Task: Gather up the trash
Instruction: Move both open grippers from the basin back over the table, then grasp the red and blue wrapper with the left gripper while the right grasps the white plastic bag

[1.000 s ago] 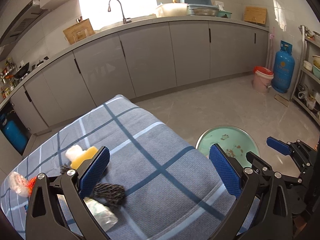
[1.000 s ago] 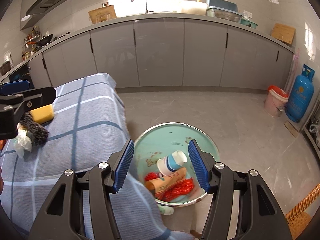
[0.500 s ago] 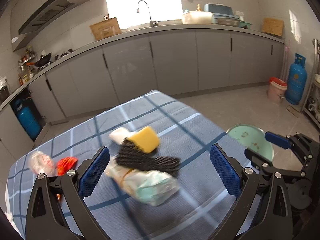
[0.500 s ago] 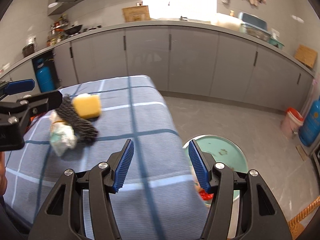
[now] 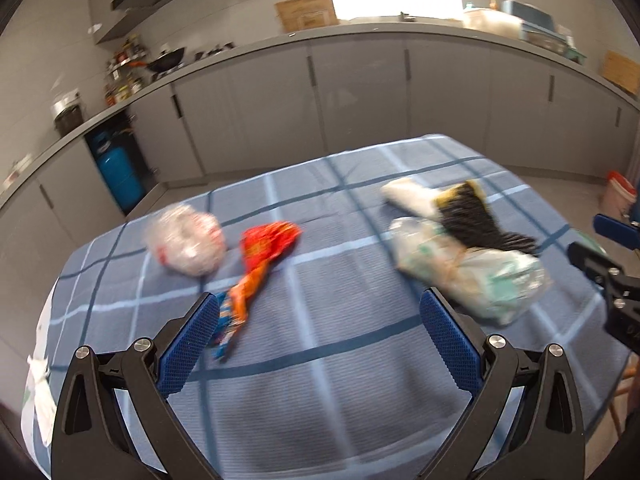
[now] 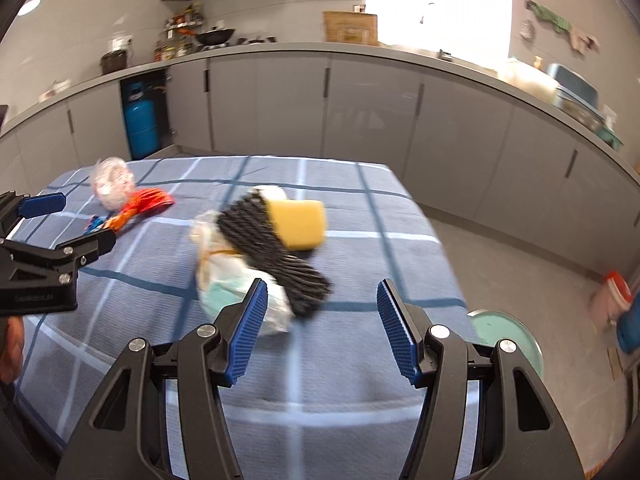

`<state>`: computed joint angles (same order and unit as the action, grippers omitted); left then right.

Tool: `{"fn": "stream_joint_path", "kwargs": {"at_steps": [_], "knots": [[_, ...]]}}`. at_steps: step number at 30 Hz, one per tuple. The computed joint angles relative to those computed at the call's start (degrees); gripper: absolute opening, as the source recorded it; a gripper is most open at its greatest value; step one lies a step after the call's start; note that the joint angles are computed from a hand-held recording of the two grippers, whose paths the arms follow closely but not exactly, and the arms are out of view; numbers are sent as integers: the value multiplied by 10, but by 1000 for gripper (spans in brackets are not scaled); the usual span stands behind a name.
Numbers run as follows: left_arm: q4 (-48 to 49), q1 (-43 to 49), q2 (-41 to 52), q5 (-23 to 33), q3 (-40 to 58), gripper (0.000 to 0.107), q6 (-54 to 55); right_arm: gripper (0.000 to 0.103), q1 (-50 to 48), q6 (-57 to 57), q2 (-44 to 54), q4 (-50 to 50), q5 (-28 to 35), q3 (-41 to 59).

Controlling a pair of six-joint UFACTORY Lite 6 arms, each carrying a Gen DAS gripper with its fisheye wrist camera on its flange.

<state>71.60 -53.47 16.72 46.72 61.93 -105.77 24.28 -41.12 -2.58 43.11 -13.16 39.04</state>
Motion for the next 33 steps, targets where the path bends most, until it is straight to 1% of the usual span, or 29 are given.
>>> {"fn": "stream_joint_path", "kwargs": {"at_steps": [3, 5, 6, 7, 9, 12, 14, 17, 20, 22, 28, 29, 31, 32, 33], "knots": [[3, 35, -38, -8, -55, 98, -16, 58, 30, -69, 35, 67, -7, 30], [8, 64, -64, -15, -91, 98, -27, 58, 43, -78, 55, 78, -11, 46], [9, 73, -71, -16, -98, 98, -28, 59, 51, -85, 64, 86, -14, 53], [15, 90, -81, -21, -114, 98, -33, 62, 56, -91, 75, 92, -17, 61], [28, 118, -94, -38, -135, 98, -42, 65, 61, -102, 87, 101, -20, 70], [57, 166, -94, -74, -149, 98, -56, 66, 65, -119, 100, 114, -25, 79], [76, 188, -81, -101, -142, 98, -58, 66, 65, -138, 110, 130, -29, 86], [98, 196, -53, -124, -111, 98, -56, 66, 60, -147, 120, 138, -29, 91], [111, 193, -5, -128, -72, 98, -51, 66, 59, -155, 128, 143, -28, 94], [108, 200, 21, -141, -55, 98, -41, 66, 61, -157, 129, 142, -26, 92], [138, 212, 21, -165, -81, 98, -85, 64, 63, -135, 145, 115, -19, 94], [139, 213, 19, -166, -84, 98, -85, 64, 62, -129, 148, 109, -16, 95], [143, 211, 14, -163, -90, 95, -89, 56, 63, -129, 156, 106, -8, 101], [144, 210, 11, -162, -93, 89, -90, 56, 65, -130, 158, 106, -9, 101], [143, 210, 9, -163, -96, 81, -87, 54, 68, -137, 159, 111, -11, 102]]}}
